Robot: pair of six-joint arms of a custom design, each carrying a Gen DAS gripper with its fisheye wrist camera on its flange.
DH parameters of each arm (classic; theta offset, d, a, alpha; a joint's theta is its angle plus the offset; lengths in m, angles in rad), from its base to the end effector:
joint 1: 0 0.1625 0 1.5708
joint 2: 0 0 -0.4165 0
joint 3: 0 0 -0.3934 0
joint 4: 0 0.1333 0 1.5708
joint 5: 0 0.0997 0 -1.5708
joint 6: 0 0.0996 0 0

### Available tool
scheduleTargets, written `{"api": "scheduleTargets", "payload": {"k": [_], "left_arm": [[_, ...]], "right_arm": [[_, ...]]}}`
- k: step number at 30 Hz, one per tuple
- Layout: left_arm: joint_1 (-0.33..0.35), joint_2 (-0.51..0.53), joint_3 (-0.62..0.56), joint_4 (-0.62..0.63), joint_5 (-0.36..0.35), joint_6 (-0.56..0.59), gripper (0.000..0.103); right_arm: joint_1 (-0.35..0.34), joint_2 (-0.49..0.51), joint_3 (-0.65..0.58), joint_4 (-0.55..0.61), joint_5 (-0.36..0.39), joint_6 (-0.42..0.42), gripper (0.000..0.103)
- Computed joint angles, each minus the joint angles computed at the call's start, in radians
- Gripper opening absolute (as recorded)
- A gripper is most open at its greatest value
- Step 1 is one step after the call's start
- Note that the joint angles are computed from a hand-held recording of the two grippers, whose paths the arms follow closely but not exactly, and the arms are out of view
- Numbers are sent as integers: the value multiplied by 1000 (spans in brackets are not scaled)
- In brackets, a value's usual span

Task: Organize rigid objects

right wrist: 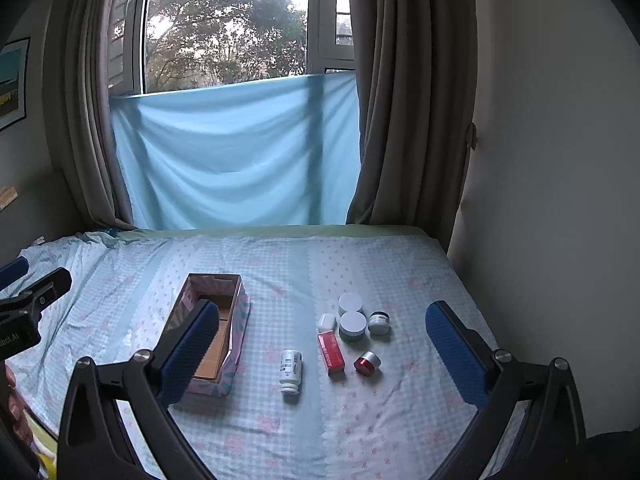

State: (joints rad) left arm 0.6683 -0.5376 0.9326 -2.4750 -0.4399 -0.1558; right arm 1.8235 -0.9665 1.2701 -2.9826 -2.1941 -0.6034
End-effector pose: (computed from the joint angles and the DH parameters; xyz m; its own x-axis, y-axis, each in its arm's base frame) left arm -0.5119 -0.6888 0.2360 -0.7090 -0.0238 -0.7048 0.5823 0.5439 -0.6042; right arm 0.2550 -0.6870 0.4408 -0.6916 0.0041 0.7223 -0.6121 0.5276 -0.5891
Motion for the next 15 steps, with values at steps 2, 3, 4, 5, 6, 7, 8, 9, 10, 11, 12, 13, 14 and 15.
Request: {"api": "scheduleTargets", "payload": {"k": [2, 3, 4, 5, 6, 7, 8, 9, 10, 11, 12, 13, 14, 15], "left_arm": [[0, -1, 2, -2, 0, -1, 102], [0, -2, 2, -2, 0, -1, 102], [0, -1, 1, -2, 1, -2, 102], [0, -2, 2, -1, 1, -3, 102], [0, -2, 2, -1, 1, -4, 102], [0, -2, 0, 0, 0, -3, 102], [0, -2, 0, 0, 0, -3, 102], [0, 0, -3, 3, 0, -5, 102], [0, 0, -2, 1, 0, -5, 102], [0, -1, -1, 0, 0, -5, 102], [-1, -2, 1, 0, 0, -6, 102], [-1, -3, 2, -1, 0, -6, 102], [-1, -3, 2, 0, 0, -5, 102], [0, -3, 2, 1, -1, -6, 102]], "right_arm": [[-1, -2, 4, -4, 2, 0, 103], [-1, -3, 5, -5, 2, 0, 103], [2, -3, 7, -8, -1, 1, 103], [1, -3, 8, -10, -1, 0, 103], [1, -4, 9, -11, 0, 0, 103], [0, -4, 9, -11, 2, 0, 103], [-1, -5, 11, -12, 3, 0, 103], [-1, -6, 12, -13, 4, 0, 103], [-1, -5, 10, -12, 5, 0, 103], [-1, -5, 10, -12, 5, 0, 103], [-2, -5, 10, -13, 6, 0, 103], [-2, -5, 10, -13, 5, 0, 103], [-2, -5, 10, -13, 5, 0, 103], [-2, -5, 10, -13, 5, 0, 103]]}}
